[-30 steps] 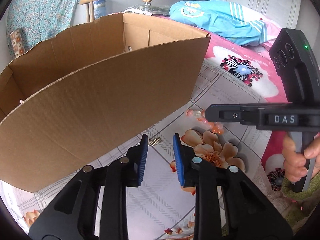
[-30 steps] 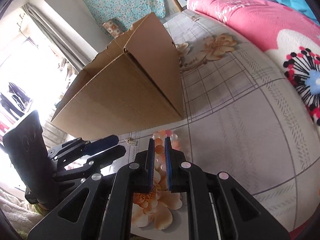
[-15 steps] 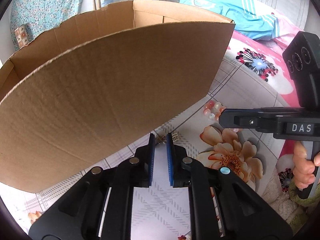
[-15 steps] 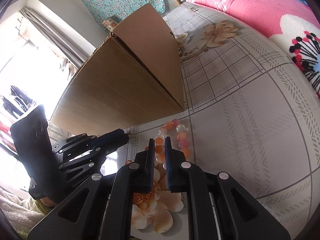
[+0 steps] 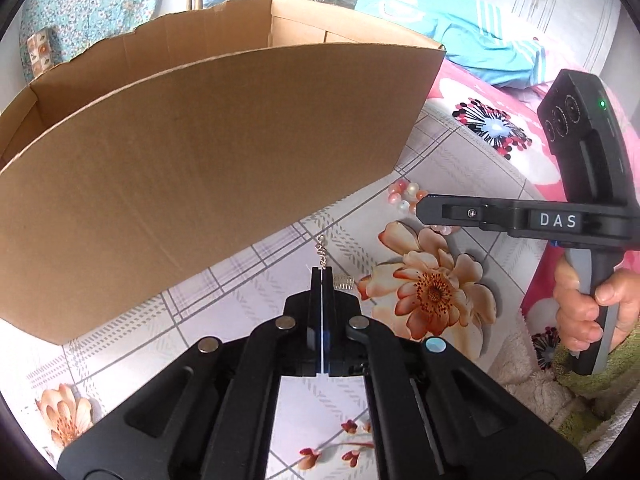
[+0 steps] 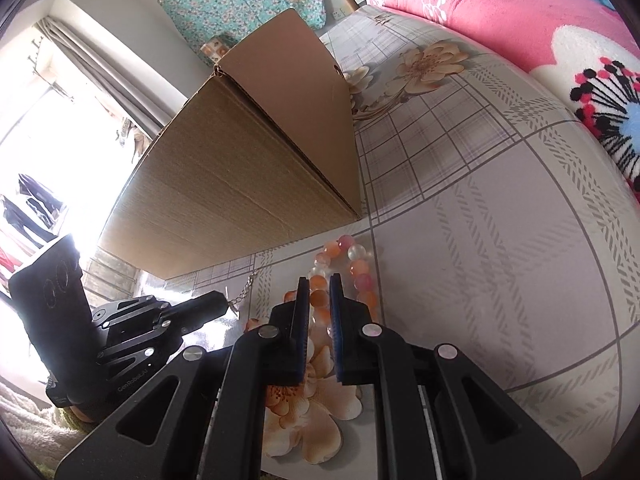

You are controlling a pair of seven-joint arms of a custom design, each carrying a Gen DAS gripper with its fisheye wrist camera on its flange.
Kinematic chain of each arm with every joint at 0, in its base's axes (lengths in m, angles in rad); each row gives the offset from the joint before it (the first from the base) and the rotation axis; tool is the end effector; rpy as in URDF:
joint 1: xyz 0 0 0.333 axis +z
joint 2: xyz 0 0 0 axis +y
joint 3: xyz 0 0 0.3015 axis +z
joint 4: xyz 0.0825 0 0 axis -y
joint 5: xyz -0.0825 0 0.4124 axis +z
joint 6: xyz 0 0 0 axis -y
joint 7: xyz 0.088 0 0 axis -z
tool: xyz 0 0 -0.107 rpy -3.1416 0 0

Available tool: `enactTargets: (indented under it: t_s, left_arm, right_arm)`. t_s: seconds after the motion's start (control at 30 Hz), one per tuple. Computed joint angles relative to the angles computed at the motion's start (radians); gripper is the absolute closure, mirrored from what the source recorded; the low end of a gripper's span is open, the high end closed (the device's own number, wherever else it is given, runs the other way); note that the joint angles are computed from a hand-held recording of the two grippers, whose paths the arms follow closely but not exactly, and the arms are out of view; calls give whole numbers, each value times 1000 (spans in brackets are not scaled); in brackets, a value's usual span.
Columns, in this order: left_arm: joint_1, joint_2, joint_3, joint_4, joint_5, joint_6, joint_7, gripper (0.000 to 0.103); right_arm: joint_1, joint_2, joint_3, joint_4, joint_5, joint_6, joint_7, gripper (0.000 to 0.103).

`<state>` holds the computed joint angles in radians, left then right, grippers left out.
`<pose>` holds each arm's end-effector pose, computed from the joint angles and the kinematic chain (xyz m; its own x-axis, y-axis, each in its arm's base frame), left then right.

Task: Organize jewelry
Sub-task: 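Lift the bead bracelet with the right tool while the left tool holds the gold chain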

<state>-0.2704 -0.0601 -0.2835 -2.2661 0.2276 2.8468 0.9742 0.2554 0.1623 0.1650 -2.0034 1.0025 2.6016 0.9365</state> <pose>0.4855 -0.3159 0.4248 -0.2065 -0.9656 0.1581 -0.8077 0.0771 -0.5845 0.5901 0.2418 0.3877 0.3685 -0.7644 -0.5291 -0.8709 -0.0847 -0.4842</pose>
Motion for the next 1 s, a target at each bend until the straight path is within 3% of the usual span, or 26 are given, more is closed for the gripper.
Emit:
enactTargets:
  t_s: [0.23,0.47,0.77,0.9,1.0]
  left_arm:
    - [2,-92,4,-110,-185,101,66,103]
    - [58,-154,-34,-162,-180,102,17,103]
    - [125,-247,-96,-232,-153,155,-48,103]
    - [151,-272,-121,-238,-150,121,-74,103]
    - [169,-277,-138,-216,-125,45,-106,103]
  right_arm:
    - [10,-14,1,-9,-10,4,3,93]
    - [19,-33,3,-10,8,-2,-17,93]
    - [18,-90,-30,-25,196,-70,-107,93]
    - [31,-109,-41,-32,213,-62,-111,93]
    - [47,-117,-44,-38,171,-32,-87,93]
